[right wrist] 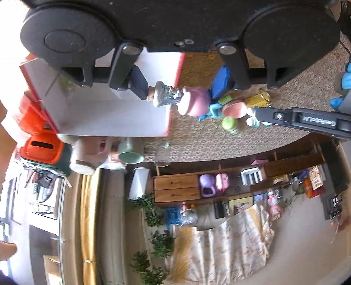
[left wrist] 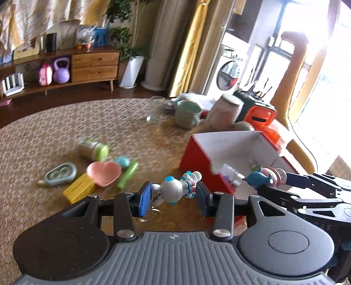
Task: Organize rigid objects
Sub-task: 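Carry the rabbit figure and the pink figure over the red box with both tools, then open the right tool to drop the pink figure while the left tool drops the rabbit into the box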
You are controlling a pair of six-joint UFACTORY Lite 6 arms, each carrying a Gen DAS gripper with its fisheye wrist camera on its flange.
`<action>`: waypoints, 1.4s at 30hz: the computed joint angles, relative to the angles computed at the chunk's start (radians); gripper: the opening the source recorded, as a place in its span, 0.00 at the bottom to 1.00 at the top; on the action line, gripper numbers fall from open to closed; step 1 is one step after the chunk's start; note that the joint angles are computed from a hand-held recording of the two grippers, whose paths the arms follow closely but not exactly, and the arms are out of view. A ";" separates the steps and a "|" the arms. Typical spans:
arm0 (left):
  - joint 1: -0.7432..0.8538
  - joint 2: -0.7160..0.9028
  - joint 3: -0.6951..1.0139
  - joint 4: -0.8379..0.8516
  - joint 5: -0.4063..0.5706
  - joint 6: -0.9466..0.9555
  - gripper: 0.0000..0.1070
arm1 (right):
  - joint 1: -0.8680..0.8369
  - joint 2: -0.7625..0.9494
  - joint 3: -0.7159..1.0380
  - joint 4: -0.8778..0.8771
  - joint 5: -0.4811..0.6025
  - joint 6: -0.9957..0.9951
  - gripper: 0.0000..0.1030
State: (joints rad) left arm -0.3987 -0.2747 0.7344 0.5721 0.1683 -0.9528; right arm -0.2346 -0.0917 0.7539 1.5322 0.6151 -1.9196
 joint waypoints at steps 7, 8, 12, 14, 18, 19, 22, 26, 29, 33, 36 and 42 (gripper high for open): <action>-0.128 0.175 0.174 0.247 0.033 -0.272 0.40 | -0.109 0.108 0.088 0.019 0.041 -0.044 0.60; -0.146 0.212 0.205 0.252 0.035 -0.282 0.40 | -0.126 0.129 0.104 0.019 0.044 -0.045 0.60; -0.199 0.339 0.319 0.271 0.050 -0.304 0.40 | -0.191 0.226 0.178 0.019 0.044 -0.060 0.60; -0.215 0.405 0.382 0.252 0.054 -0.286 0.40 | -0.214 0.275 0.212 0.024 0.034 -0.077 0.60; -0.238 0.546 0.514 0.150 0.068 -0.194 0.40 | -0.250 0.356 0.268 0.024 0.014 -0.094 0.61; -0.244 0.582 0.553 0.121 0.076 -0.166 0.40 | -0.255 0.377 0.283 0.029 0.006 -0.104 0.61; -0.255 0.686 0.669 0.051 0.100 -0.093 0.40 | -0.270 0.437 0.335 0.017 -0.006 -0.101 0.61; -0.261 0.822 0.837 -0.044 0.137 0.013 0.40 | -0.272 0.518 0.420 -0.003 -0.028 -0.085 0.60; -0.263 0.925 0.961 -0.103 0.175 0.085 0.40 | -0.256 0.571 0.478 -0.020 -0.052 -0.071 0.60; -0.257 1.067 1.121 -0.205 0.234 0.190 0.40 | -0.214 0.652 0.580 -0.057 -0.100 -0.021 0.60; -0.254 1.152 1.212 -0.253 0.272 0.242 0.40 | -0.176 0.725 0.687 -0.149 -0.128 0.064 0.61; -0.258 1.277 1.362 -0.304 0.346 0.318 0.40 | -0.118 0.895 0.947 -0.466 -0.122 0.372 0.51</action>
State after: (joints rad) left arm -0.6566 1.0025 2.0966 0.2684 0.5142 -0.6352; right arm -0.3531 0.8036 1.7009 1.0661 0.4933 -1.5472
